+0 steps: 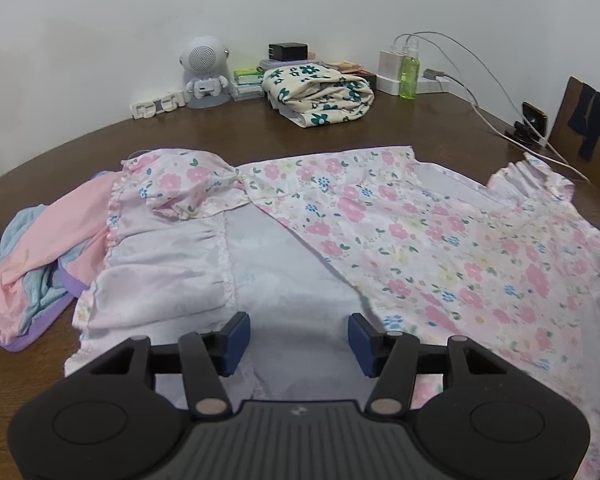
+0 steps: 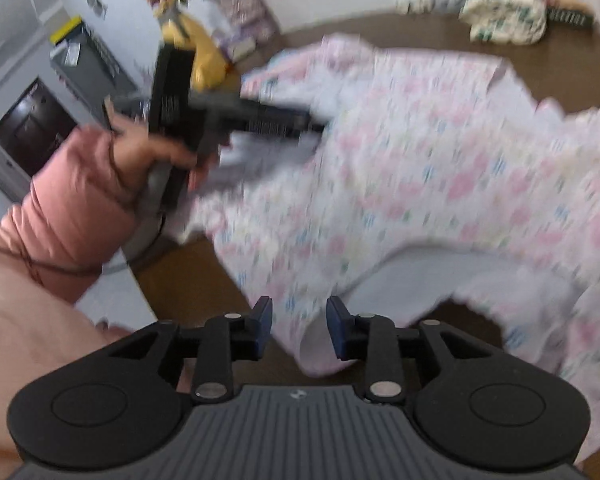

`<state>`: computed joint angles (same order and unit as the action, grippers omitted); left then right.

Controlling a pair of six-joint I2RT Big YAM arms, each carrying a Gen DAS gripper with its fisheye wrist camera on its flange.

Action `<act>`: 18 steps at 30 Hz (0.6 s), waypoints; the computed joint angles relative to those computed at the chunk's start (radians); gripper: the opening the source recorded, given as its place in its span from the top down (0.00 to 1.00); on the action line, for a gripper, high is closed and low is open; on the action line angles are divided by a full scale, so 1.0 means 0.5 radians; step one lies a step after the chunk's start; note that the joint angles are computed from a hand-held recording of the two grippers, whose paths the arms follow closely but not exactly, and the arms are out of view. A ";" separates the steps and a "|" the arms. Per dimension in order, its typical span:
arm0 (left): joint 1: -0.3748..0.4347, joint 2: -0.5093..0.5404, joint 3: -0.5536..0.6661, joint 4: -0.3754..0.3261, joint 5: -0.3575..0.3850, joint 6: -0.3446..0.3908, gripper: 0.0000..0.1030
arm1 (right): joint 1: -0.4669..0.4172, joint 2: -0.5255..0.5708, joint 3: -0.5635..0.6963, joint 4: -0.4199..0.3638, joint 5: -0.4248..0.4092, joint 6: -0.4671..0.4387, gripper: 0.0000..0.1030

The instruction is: Fold clothes

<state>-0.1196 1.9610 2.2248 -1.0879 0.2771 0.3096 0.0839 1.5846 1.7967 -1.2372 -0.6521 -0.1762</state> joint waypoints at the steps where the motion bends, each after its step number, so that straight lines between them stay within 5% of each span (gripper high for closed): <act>1: 0.009 -0.033 -0.032 0.003 0.038 0.009 0.49 | 0.007 -0.014 -0.009 0.068 0.024 0.024 0.71; 6: 0.023 -0.292 -0.318 -0.126 0.220 0.307 0.51 | 0.114 0.024 -0.010 0.227 0.184 -0.001 0.71; 11: 0.038 -0.459 -0.556 -0.304 0.194 0.667 0.68 | 0.207 0.083 -0.020 0.263 0.296 -0.090 0.71; 18: 0.095 -0.528 -0.649 -0.255 0.150 0.660 0.68 | 0.181 0.108 0.016 0.282 0.281 -0.032 0.63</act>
<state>-0.0719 1.6968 1.9003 -1.2154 0.3523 0.6397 0.1745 1.6388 1.8049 -1.0961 -0.5117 -0.1925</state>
